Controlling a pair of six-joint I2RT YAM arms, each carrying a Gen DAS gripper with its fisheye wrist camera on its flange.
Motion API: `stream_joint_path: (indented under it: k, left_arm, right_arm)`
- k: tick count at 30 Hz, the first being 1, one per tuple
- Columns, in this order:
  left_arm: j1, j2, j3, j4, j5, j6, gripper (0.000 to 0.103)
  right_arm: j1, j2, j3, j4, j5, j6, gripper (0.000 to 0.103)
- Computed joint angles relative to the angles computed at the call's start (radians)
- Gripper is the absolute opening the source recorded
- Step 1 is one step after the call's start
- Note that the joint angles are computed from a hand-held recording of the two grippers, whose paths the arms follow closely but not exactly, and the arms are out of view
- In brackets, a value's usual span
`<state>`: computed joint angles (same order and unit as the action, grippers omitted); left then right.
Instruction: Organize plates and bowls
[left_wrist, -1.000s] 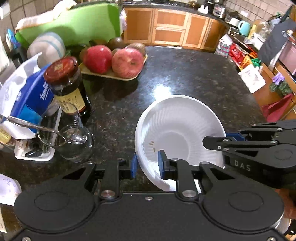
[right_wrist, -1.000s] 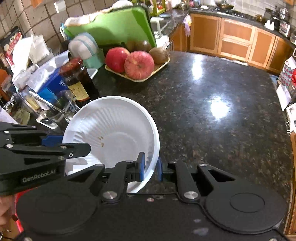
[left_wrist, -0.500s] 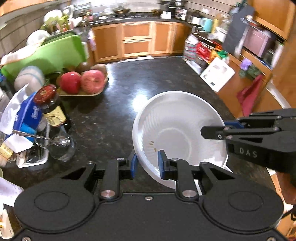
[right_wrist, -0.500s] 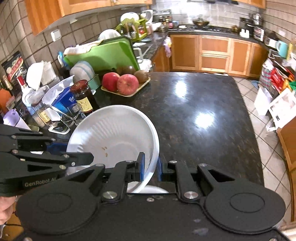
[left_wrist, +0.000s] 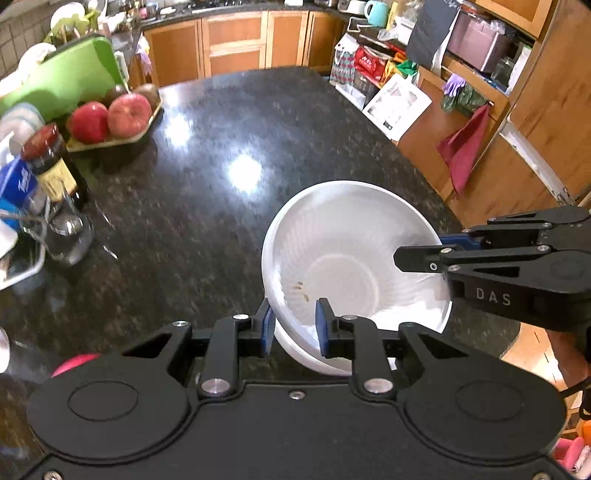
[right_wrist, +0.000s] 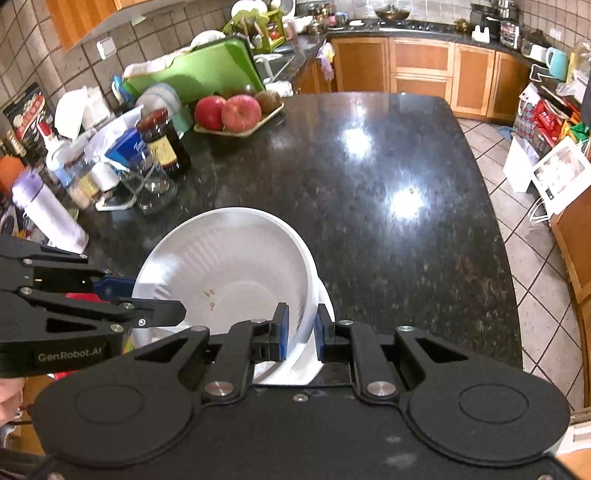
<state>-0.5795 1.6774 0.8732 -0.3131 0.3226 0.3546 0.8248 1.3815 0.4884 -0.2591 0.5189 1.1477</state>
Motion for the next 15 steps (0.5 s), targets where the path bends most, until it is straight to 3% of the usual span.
stream_joint_path:
  k: [7,11,12,15]
  left_arm:
    - [-0.026,0.004,-0.048,0.047,-0.039,-0.078,0.030]
    - [-0.043,-0.004,-0.089,0.100,-0.067,-0.107,0.031]
    - [-0.047,-0.010,-0.103,0.122,-0.071,-0.113,0.037]
    - [-0.047,-0.024,-0.133,0.170,-0.077,-0.138,0.047]
  right_arm:
    - [-0.057,0.013,-0.058,0.111,-0.090,-0.085,0.016]
    - [-0.054,-0.009,-0.078,0.126,-0.093,-0.112,0.023]
    - [-0.048,-0.015,-0.085,0.131,-0.083,-0.112,0.031]
    - [-0.035,-0.029,-0.092,0.126,-0.050,-0.113,0.038]
